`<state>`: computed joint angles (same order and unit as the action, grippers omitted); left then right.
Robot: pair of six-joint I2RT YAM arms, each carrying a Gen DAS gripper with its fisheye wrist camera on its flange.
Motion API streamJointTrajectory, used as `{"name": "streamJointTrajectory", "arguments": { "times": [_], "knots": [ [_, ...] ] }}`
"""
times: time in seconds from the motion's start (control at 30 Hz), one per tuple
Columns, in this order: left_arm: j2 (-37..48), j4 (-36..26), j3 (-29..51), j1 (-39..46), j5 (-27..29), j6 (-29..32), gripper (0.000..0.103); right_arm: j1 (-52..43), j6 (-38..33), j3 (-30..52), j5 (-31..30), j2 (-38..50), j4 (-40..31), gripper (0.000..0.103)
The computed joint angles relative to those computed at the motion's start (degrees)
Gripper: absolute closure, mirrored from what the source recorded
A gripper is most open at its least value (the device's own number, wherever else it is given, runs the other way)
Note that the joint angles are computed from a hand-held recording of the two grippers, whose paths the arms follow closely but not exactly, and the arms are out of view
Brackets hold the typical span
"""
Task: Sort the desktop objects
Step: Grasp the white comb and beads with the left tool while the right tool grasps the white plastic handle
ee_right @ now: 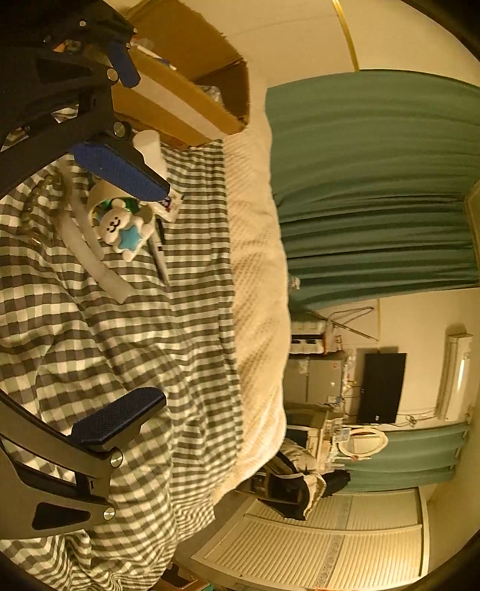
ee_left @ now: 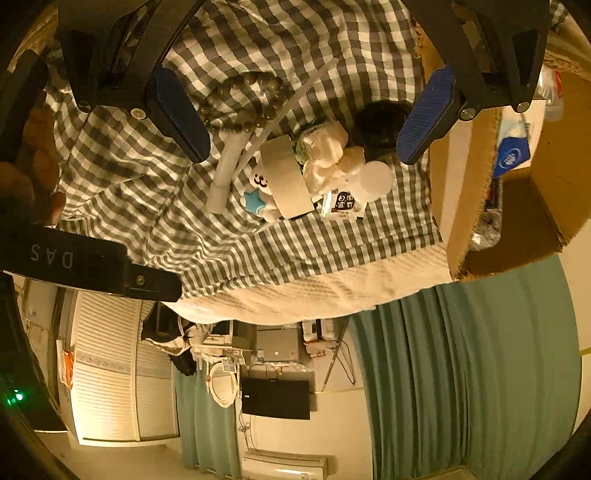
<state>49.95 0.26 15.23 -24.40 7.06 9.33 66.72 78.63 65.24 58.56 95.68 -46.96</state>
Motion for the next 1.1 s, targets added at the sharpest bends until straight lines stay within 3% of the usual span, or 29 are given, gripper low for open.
{"name": "streamJointTrajectory", "arguments": {
  "times": [0.17,0.3,0.4,0.53,0.73,1.1],
  "knots": [
    [0.00,2.60,-1.58,-1.65,-2.13,0.96,0.001,-1.86,-2.42,-1.05,-2.42,1.27,3.93,0.004],
    [-0.74,2.39,-2.16,-2.02,-0.02,0.88,0.004,-3.07,-4.05,-1.58,-3.75,1.80,6.04,0.006],
    [-0.20,3.68,-3.11,-5.54,-3.39,0.64,0.004,-3.93,-5.39,-1.74,-4.92,2.38,7.39,0.007],
    [7.34,6.88,-2.28,-4.90,-3.39,-0.32,0.004,-5.43,-6.78,-3.01,-7.43,2.59,10.88,0.014],
    [20.26,12.05,0.28,-1.75,-0.87,0.12,0.004,-7.35,-8.25,-4.51,-10.68,3.32,14.62,0.015],
    [38.40,20.85,4.16,-1.92,-2.41,0.41,0.005,-11.36,-10.60,-4.67,-19.53,8.50,20.61,0.024]
  ]
}}
